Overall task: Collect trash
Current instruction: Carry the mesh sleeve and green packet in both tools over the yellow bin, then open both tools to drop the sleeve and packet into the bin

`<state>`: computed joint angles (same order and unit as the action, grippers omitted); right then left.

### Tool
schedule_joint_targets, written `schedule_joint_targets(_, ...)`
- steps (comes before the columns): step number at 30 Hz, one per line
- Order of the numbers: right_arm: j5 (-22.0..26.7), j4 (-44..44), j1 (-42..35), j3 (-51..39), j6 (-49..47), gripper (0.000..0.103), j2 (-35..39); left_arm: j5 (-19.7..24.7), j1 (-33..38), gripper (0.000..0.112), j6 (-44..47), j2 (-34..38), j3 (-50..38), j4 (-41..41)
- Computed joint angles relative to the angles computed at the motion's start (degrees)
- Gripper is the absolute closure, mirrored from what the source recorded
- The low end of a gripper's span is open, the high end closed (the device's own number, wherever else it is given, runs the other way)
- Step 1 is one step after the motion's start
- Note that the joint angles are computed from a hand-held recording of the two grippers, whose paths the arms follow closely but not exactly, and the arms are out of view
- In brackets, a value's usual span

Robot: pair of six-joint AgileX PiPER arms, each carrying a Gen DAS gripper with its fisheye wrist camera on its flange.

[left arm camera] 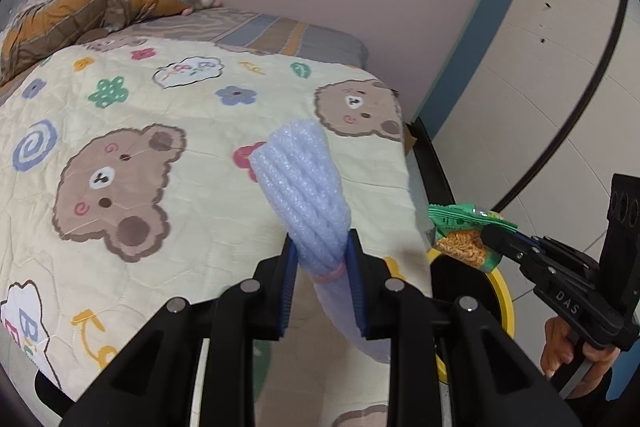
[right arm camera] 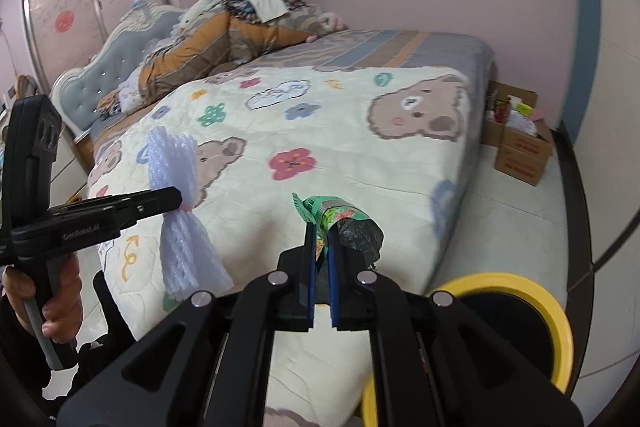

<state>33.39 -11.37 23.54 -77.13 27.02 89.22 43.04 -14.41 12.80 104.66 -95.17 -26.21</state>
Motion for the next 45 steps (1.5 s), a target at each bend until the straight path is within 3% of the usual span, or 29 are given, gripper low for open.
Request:
schedule_joint_targets(9,0.4,-1.2,-5.1,9.2,1.4,0.098,-9.2,-1.2,-7.8,0.089,-1.3,-1.1,-0.1,3.1)
schedule_joint_targets(17,0.7,4.3,-12.6,15.3,-3.2,0.098,-14.4,0.4,-14.6,0.089,-3.6,2.8,-5.4,7.1)
schedule_joint_targets(30,5.2,20.9,-27.1,19.3,-19.4,0.097,-14.9,10.5,-21.0,0.086,-3.3,17.2,-21.6,4.3)
schedule_joint_targets(37,8.5,25.0,-32.9,19.1,-23.9,0.096,-14.2,12.6,-20.9,0.072,-5.6,18.5,-23.2,3.6)
schedule_joint_targets(41,8.8,25.1,-34.3,19.4,-23.2,0.083,-14.5,12.5,-20.2,0.065,-5.3,17.4,-21.7,2.5)
schedule_joint_targets(45,8.7,24.8,-34.2,19.6,-22.2,0.082,-15.0,10.8,-19.0,0.06,-4.2,14.7,-18.3,1.2)
